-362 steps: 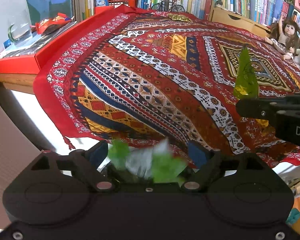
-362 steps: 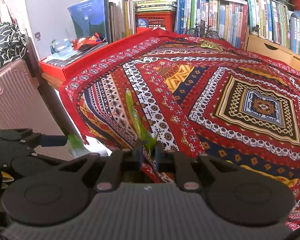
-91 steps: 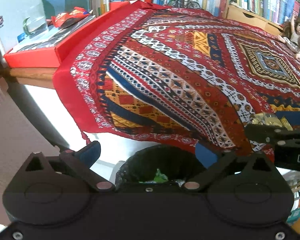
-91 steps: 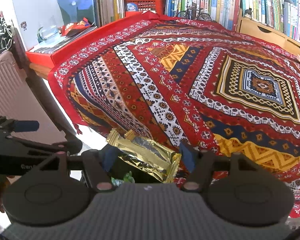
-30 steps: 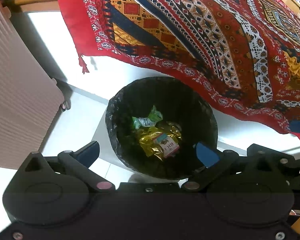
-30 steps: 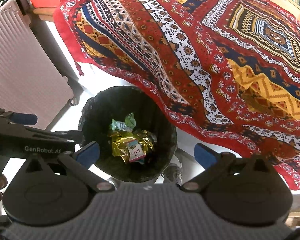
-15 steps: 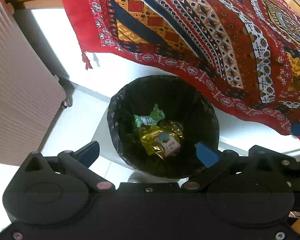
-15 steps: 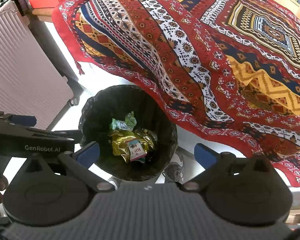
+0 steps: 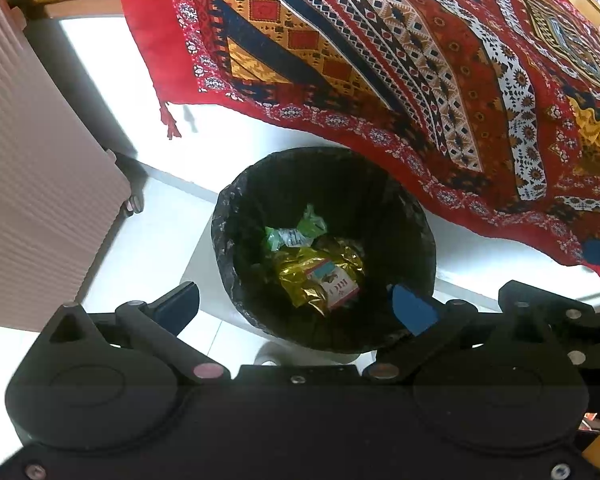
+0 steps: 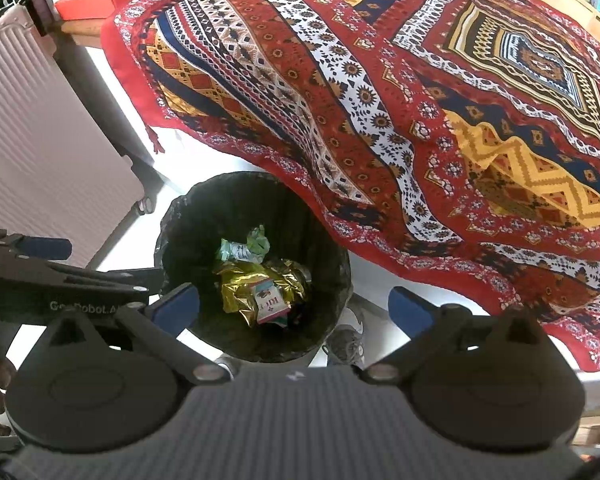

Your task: Collect trash

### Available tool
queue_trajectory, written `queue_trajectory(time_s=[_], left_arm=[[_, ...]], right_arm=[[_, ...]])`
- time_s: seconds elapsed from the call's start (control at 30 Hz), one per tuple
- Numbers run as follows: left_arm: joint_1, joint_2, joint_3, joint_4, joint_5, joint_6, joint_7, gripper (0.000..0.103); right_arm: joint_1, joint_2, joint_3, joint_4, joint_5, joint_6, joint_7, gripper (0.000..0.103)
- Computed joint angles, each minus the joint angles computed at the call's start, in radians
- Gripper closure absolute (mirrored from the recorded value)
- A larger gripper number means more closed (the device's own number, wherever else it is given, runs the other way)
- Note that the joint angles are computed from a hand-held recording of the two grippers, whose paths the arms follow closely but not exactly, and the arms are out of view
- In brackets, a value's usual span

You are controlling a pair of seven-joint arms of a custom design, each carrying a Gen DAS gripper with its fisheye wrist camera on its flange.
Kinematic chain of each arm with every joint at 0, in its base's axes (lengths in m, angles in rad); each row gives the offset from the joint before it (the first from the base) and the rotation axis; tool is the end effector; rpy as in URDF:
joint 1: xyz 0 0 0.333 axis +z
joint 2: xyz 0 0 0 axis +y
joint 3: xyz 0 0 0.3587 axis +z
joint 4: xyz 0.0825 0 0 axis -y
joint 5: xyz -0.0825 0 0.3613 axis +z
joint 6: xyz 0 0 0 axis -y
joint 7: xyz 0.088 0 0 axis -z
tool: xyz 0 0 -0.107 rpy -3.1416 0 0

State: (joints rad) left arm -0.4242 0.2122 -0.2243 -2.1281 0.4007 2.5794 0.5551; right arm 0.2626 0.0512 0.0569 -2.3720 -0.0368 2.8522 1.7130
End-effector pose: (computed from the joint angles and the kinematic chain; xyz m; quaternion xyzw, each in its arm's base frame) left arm 0.4637 -0.3528 0.3933 -0.7200 0.6752 -0.1274 0.0974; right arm 0.4980 0.1666 0.4086 -0.7593 0.6148 -0.1184 0.1770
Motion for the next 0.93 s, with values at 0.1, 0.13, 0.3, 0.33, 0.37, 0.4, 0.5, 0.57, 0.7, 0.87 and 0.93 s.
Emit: queue_trajectory(time_s=[0.1,0.13,0.3,0.33,0.37,0.4,0.5,0.57,0.7,0.87,0.93], left_arm=[[0.000,-0.001,0.001,0.000,0.001,0.002,0.000,0.000],[0.000,-0.001,0.001,0.000,0.002,0.002,0.000,0.000],[-0.002,-0.003,0.001,-0.001,0.007,0.002,-0.001,0.000],[-0.002,-0.002,0.000,-0.002,0.007,0.003,-0.002,0.000],[-0.002,-0.003,0.000,-0.002,0.005,0.002,-0.001,0.000],[-0.002,-0.002,0.000,-0.001,0.005,0.001,-0.002,0.000],[-0.002,-0.001,0.000,0.000,0.007,0.000,-0.001,0.000],[-0.003,-0.001,0.001,0.000,0.010,0.000,-0.002,0.000],[-0.003,-0.001,0.000,0.001,0.009,-0.003,0.000,0.000],[-0.008,0.000,0.000,0.002,0.020,-0.010,0.001,0.000],[-0.008,0.001,0.000,0.003,0.022,-0.010,0.002,0.000]], right_arm=[[0.000,-0.002,-0.001,-0.002,-0.008,0.002,0.007,0.000],[0.000,-0.002,-0.001,-0.002,-0.010,0.003,0.009,0.000],[0.000,-0.003,0.000,-0.003,-0.008,0.001,0.014,0.000],[0.000,-0.003,0.000,-0.003,-0.005,0.001,0.012,0.000],[0.000,-0.003,0.000,-0.003,-0.005,0.001,0.012,0.000],[0.000,-0.003,0.000,-0.003,-0.007,0.003,0.013,0.000],[0.000,-0.004,0.000,-0.004,-0.008,0.003,0.012,0.000],[0.000,-0.004,0.001,-0.003,-0.002,0.002,0.010,0.000],[0.000,-0.003,0.002,-0.003,0.008,0.001,0.001,0.000],[0.001,-0.003,0.002,-0.003,0.010,0.001,0.001,0.000],[0.002,-0.002,0.002,-0.004,0.009,0.002,0.002,0.000]])
